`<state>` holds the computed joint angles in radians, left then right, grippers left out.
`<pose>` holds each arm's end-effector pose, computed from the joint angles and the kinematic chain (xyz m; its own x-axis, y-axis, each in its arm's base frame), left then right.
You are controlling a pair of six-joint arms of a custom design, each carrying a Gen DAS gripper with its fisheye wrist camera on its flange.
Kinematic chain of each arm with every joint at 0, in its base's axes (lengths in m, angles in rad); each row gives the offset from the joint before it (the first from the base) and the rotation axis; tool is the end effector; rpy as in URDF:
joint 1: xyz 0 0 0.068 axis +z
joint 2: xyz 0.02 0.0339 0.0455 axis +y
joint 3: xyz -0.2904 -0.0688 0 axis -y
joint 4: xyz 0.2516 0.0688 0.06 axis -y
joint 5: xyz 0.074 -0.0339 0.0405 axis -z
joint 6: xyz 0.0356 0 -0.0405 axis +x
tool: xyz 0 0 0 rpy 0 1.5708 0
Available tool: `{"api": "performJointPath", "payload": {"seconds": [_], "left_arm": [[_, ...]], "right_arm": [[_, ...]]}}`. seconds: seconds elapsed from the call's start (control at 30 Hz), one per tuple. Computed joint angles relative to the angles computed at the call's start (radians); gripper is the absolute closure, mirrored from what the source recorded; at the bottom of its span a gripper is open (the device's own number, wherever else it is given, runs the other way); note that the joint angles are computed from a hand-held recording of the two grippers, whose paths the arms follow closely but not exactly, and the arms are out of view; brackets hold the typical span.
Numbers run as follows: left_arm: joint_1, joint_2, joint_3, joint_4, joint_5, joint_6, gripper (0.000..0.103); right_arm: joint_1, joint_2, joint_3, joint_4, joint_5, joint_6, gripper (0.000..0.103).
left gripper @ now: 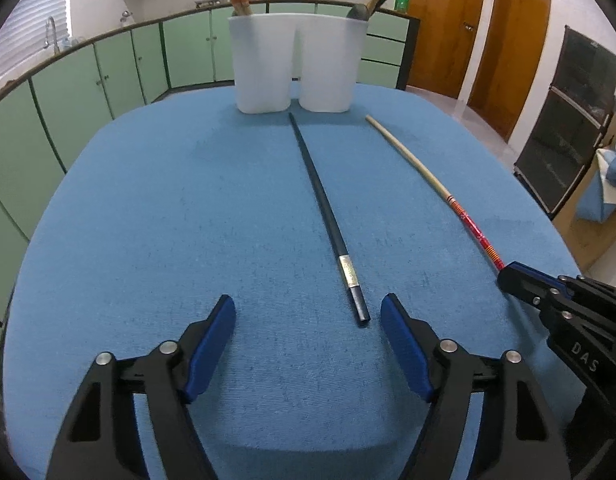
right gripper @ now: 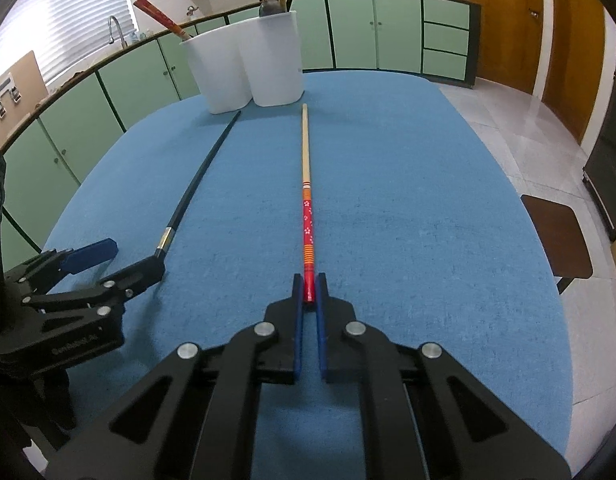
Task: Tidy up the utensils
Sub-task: 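Grasp the red-patterned chopstick with the right tool while the left tool grasps the black chopstick, then lift both chopsticks and lower them into the white holder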
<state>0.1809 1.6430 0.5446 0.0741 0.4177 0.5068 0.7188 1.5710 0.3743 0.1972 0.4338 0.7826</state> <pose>0.2625 0.0333 0.1154 -0.7139 0.3204 -0.6226 0.4455 0.8939 -0.0508 0.1794 0.1371 0.1022 -0.7496 0.1943 -0.6327 0.1440 0.9809 0.1306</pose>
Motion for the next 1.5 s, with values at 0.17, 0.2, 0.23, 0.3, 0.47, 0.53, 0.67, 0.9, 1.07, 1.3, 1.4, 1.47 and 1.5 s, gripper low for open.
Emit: {"api": "performJointPath", "payload": {"seconds": [0.17,0.2,0.23,0.3,0.47,0.53,0.67,0.9,1.07,1.3,1.4,1.47,1.5], "left_arm": [[-0.016,-0.017,-0.018,0.024,-0.031,-0.015,0.052],[-0.018,-0.019,-0.020,0.027,-0.032,-0.020,0.054],[-0.022,-0.020,-0.022,0.030,-0.034,-0.025,0.058],[-0.031,-0.026,-0.030,0.040,-0.043,-0.031,0.066],[-0.049,-0.041,-0.048,0.055,-0.056,-0.039,0.089],[-0.060,-0.045,-0.055,0.061,-0.060,-0.047,0.095],[-0.067,-0.047,-0.063,0.075,-0.071,-0.052,0.095],[-0.058,-0.042,-0.061,0.076,-0.058,-0.059,0.096],[-0.036,-0.056,-0.059,0.053,-0.036,-0.051,0.096],[0.023,-0.174,-0.057,-0.033,0.017,-0.003,0.096],[0.057,-0.236,-0.039,-0.094,0.059,0.011,0.096],[0.079,-0.273,-0.021,-0.132,0.089,0.015,0.097],[0.086,-0.285,-0.014,-0.143,0.099,0.015,0.097]], "right_arm": [[0.000,0.012,0.006,0.004,-0.003,-0.002,0.098],[-0.002,0.013,0.004,0.009,-0.007,-0.002,0.098],[-0.001,0.012,0.003,0.007,-0.008,0.000,0.098],[-0.001,0.012,0.002,0.009,-0.009,0.002,0.098],[0.010,0.023,0.018,-0.011,0.008,0.004,0.097],[0.019,0.028,0.023,-0.017,0.018,0.008,0.097],[0.016,0.025,0.014,-0.001,0.010,0.010,0.098],[0.025,0.026,0.014,-0.001,0.020,0.014,0.098],[0.033,-0.011,-0.008,0.003,0.033,0.027,0.098],[0.071,-0.120,0.003,-0.095,0.081,0.037,0.098],[0.083,-0.204,0.019,-0.166,0.110,0.029,0.098],[0.083,-0.251,0.027,-0.201,0.121,0.019,0.098],[0.087,-0.282,0.036,-0.228,0.132,0.012,0.098]]}}
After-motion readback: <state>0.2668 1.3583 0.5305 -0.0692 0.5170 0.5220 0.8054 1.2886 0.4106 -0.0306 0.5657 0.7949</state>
